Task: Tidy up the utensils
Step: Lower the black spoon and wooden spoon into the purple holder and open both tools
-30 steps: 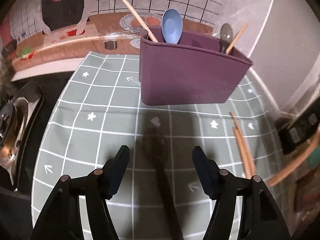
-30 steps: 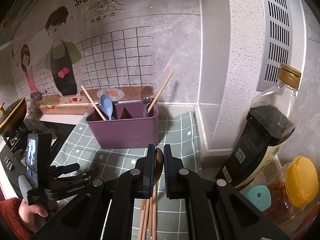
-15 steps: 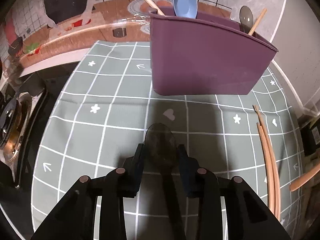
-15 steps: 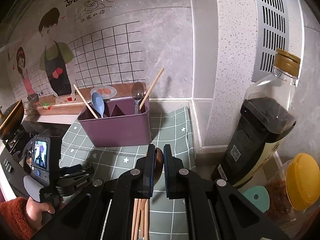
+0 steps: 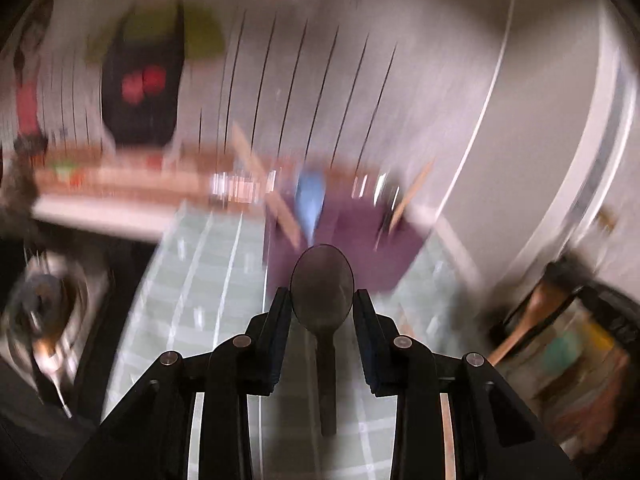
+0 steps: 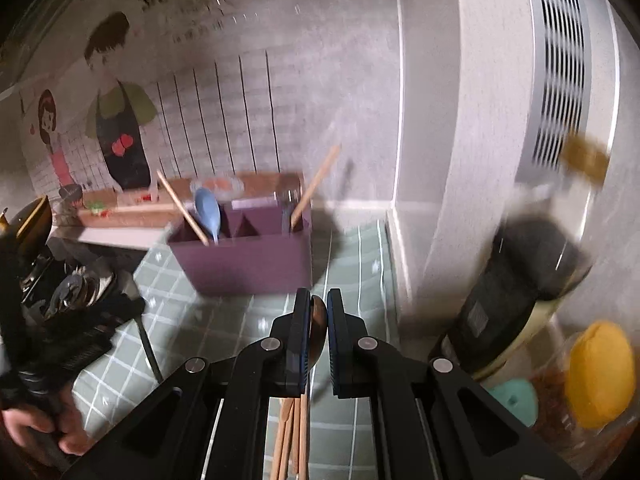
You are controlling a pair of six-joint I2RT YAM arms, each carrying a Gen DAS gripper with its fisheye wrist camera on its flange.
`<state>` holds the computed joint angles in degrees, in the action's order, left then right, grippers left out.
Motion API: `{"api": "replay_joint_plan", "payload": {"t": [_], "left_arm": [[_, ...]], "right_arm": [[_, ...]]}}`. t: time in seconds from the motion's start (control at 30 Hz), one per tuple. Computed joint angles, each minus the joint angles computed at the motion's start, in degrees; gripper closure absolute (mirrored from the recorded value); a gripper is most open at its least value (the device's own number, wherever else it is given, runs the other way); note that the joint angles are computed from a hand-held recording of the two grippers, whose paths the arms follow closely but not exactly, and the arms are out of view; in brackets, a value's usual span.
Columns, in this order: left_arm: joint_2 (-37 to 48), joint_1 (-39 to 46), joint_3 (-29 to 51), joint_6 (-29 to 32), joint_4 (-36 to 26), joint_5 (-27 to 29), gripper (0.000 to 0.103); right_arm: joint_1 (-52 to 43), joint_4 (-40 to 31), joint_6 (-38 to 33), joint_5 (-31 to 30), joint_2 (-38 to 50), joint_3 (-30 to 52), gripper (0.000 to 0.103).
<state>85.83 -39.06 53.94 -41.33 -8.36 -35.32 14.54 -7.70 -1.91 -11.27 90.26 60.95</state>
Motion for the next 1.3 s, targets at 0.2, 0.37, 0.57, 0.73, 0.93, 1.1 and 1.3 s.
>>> {"api": "replay_joint_plan", "payload": {"t": [0.2, 0.37, 0.57, 0.73, 0.93, 1.1, 1.3], "left_arm": [[-4.1, 6.3, 12.6, 12.0, 2.2, 1.5, 0.071], [0.5, 10.2, 16.8, 16.5, 7.5, 1.6, 0.071], [7.6, 14.9, 17.7, 14.6, 8.9, 6.8, 0.071], [12.2, 16.8, 17.8, 11.6, 9.1, 10.3, 0.07], [17.4, 18.2, 19.0, 10.6, 8.8, 13.9, 0.07], [21.0, 20.0, 19.9, 8.6, 8.4, 20.3, 0.07], [21.2, 20.5, 20.6, 8.2, 7.1, 22.8, 0.065]], "right_arm": [[2.7, -4.2, -0.4, 2.0, -0.2, 16.3, 0.095], [4.9, -10.4, -0.4, 3.3, 9.8, 34.2, 0.095], [7.7, -14.0, -3.3, 6.5, 22.7, 47.2, 0.095], [9.1, -17.1, -4.5, 7.6, 31.5, 55.1, 0.095], [10.2, -20.1, -6.1, 9.2, 38.9, 61.2, 0.095], [9.8, -26.8, -6.3, 5.0, 45.1, 68.7, 0.094], [9.1, -24.0, -5.2, 3.5, 43.2, 63.9, 0.082]]}}
